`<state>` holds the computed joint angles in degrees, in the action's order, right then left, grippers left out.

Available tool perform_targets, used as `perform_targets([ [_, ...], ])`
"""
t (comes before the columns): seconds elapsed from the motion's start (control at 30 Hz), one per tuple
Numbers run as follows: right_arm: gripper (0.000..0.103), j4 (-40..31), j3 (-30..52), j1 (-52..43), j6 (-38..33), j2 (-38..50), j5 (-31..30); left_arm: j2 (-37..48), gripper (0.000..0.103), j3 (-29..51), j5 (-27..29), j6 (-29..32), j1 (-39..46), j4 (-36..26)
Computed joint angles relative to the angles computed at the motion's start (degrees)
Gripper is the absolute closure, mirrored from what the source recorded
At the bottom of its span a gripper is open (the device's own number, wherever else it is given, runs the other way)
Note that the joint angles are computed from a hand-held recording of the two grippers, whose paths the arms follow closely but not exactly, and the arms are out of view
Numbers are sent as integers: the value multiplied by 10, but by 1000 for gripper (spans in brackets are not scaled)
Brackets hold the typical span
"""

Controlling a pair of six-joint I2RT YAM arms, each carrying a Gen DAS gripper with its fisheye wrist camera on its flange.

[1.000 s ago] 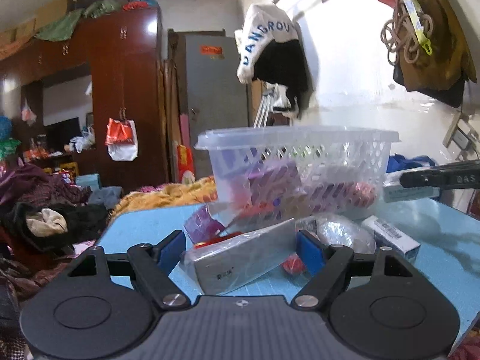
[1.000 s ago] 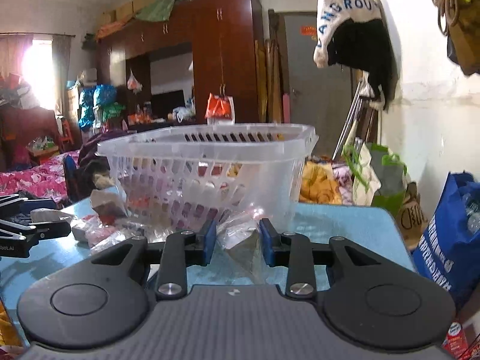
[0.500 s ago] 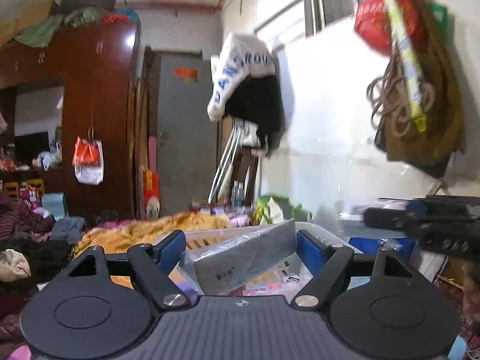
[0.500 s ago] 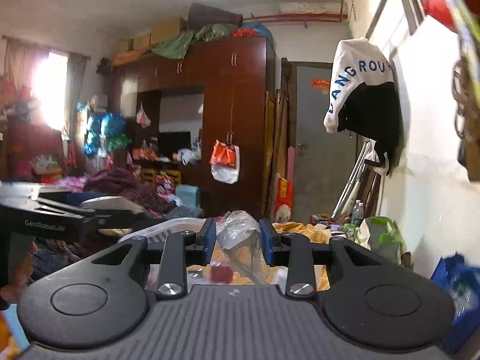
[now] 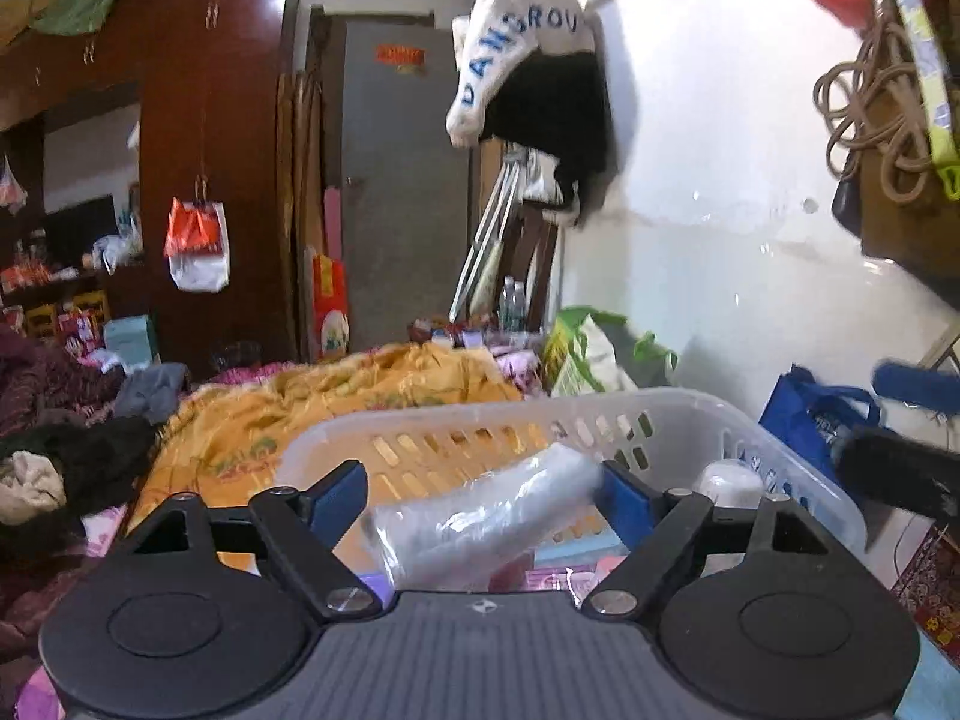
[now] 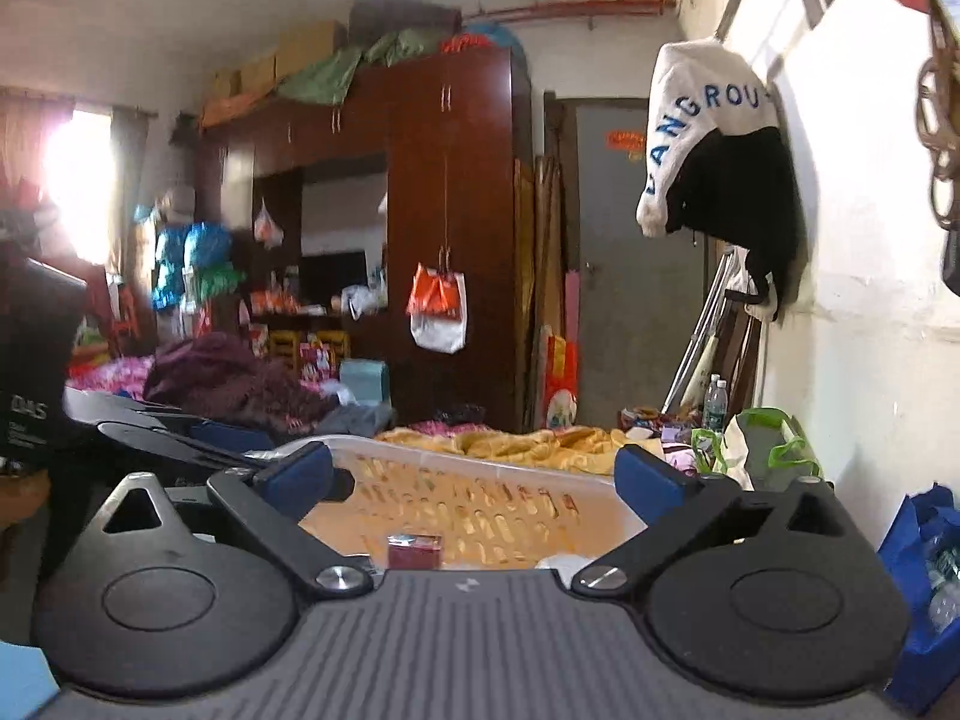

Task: Organize objects
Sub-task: 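Carry the grey box and clear bag over the basket and open both tools, then grasp the red-gold box with left tool while right tool grasps white barcode box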

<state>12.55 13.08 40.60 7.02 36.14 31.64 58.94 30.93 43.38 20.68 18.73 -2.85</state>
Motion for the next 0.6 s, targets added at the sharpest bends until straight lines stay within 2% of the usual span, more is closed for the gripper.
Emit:
perform_targets([
  [0.07,0,-18,-22,22,12,-43,-1,-19,5,-14,19,-1,12,16],
  [0.2,0,-25,-41,39,33,-54,11,-14,6,2,-54,-17,-37,13],
  [0.27,0,-53,-54,48,56,-85,13,-28,6,-10,-23,-20,-9,19],
  [0.33,0,-101,-76,81,76,-144,28,-55,6,-30,55,3,59,8],
  [0.4,0,-153,-97,162,101,-179,86,-70,6,-52,157,63,153,-35],
  [0.43,0,-159,-107,200,117,-174,116,-61,6,-50,204,136,201,-96],
  [0.47,0,-156,-112,237,144,-144,149,-39,6,-41,235,235,244,-175],
  [0.5,0,-153,-110,264,179,-98,168,-21,6,-39,242,308,272,-224],
  [0.53,0,-138,-109,273,201,-54,166,-9,8,-47,239,357,298,-242],
  [0.6,0,-84,-106,285,222,40,146,-1,16,-79,215,375,330,-203],
])
